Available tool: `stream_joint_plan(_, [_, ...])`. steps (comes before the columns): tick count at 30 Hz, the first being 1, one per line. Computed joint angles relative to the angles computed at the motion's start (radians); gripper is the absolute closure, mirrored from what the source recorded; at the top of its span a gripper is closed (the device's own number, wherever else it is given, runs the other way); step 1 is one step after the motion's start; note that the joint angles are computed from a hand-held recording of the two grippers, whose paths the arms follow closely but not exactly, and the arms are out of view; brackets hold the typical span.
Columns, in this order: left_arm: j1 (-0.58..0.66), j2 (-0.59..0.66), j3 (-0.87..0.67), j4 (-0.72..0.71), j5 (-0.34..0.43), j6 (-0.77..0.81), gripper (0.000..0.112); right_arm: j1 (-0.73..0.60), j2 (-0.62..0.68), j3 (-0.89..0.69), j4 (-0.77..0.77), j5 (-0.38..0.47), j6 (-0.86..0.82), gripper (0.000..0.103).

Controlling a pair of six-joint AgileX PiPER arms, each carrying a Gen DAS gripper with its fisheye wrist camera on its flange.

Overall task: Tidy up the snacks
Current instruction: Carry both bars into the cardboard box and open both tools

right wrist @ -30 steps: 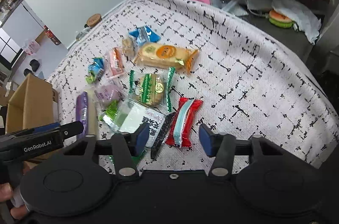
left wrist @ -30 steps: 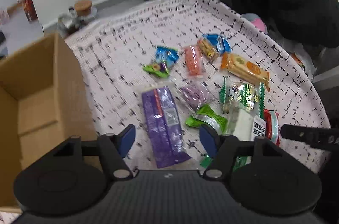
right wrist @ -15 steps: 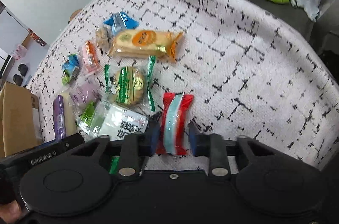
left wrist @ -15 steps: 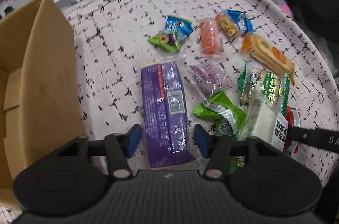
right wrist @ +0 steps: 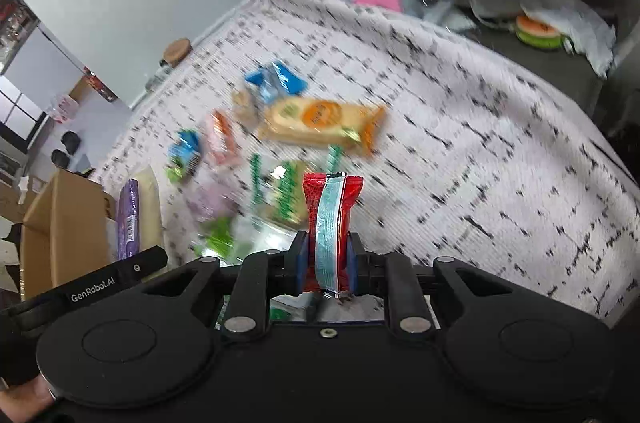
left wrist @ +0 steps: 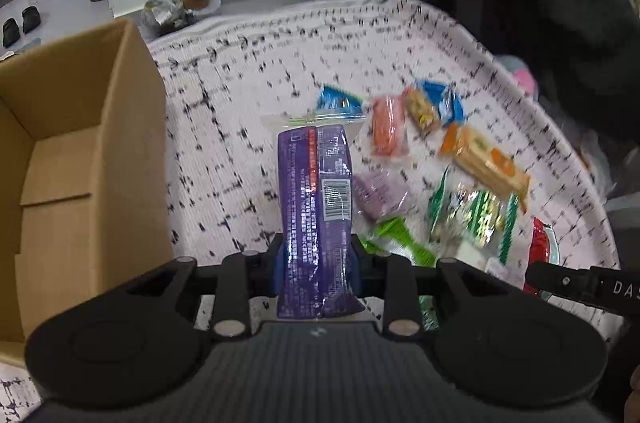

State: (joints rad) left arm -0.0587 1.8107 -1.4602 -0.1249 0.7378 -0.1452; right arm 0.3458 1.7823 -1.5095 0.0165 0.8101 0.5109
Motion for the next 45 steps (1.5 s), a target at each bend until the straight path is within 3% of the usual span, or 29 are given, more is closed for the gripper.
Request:
stream_joint_plan(19, [0.168, -0.149, -0.014, -0.098, 0.015, 0.109, 0.083, 0.164, 0.089, -0.249, 0.091, -0.033, -0.012, 0.084])
stream_joint_plan(29, [0.34, -0.166, -0.048, -0.154, 0.09, 0.218, 0.083, 0.24, 0.2, -0.423, 0.178, -0.014, -0.064, 0.084])
stream_joint_plan(37, [0.428, -0.118, -0.107, -0.155, 0.174, 0.371, 0.083, 0.281, 0.318, -0.615, 0.227, 0.045, -0.128, 0.084])
stream_joint_plan(45, [0.472, -0.098, -0.056, -0.132, 0.12, 0.367, 0.081, 0.314, 0.468, -0.867, 0.19, 0.189, -0.138, 0.084])
